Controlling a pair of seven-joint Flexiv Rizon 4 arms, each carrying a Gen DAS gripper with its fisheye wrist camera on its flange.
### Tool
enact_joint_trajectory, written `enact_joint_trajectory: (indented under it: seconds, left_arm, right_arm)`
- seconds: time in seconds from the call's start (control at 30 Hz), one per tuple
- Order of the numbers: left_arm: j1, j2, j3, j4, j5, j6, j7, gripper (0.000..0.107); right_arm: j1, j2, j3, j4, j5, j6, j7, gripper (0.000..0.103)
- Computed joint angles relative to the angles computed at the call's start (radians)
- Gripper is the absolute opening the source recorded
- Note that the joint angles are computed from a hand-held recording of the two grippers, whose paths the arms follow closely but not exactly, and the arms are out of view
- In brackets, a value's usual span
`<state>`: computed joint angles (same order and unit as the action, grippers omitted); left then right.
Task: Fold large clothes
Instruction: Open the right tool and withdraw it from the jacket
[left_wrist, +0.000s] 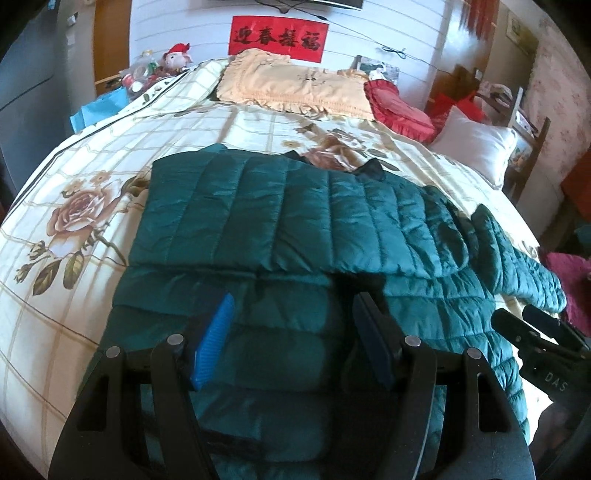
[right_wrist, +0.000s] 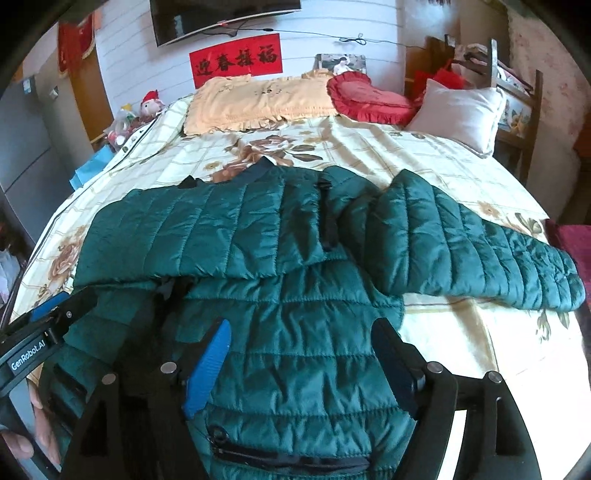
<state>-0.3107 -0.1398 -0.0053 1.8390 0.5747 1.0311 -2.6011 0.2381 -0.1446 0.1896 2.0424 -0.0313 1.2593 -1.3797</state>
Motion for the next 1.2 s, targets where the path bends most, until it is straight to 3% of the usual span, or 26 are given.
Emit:
enact_joint_trajectory:
  seconds: [0.37, 1.2]
  left_arm:
    - [-0.03, -0.025, -0.007, -0.028, 0.004, -0.029, -0.004, 0.067]
    - [-0.046, -0.046, 0.0, -0.049, -0.012, -0.044, 0.01, 0.067]
  right_arm:
    - [-0.015, 0.009, 0.008, 0.013, 0.064, -0.007, -0.051, 0.077]
    - [-0.027, -0.004, -0.003, 0.0, 0.078, -0.026, -0.052, 0.08]
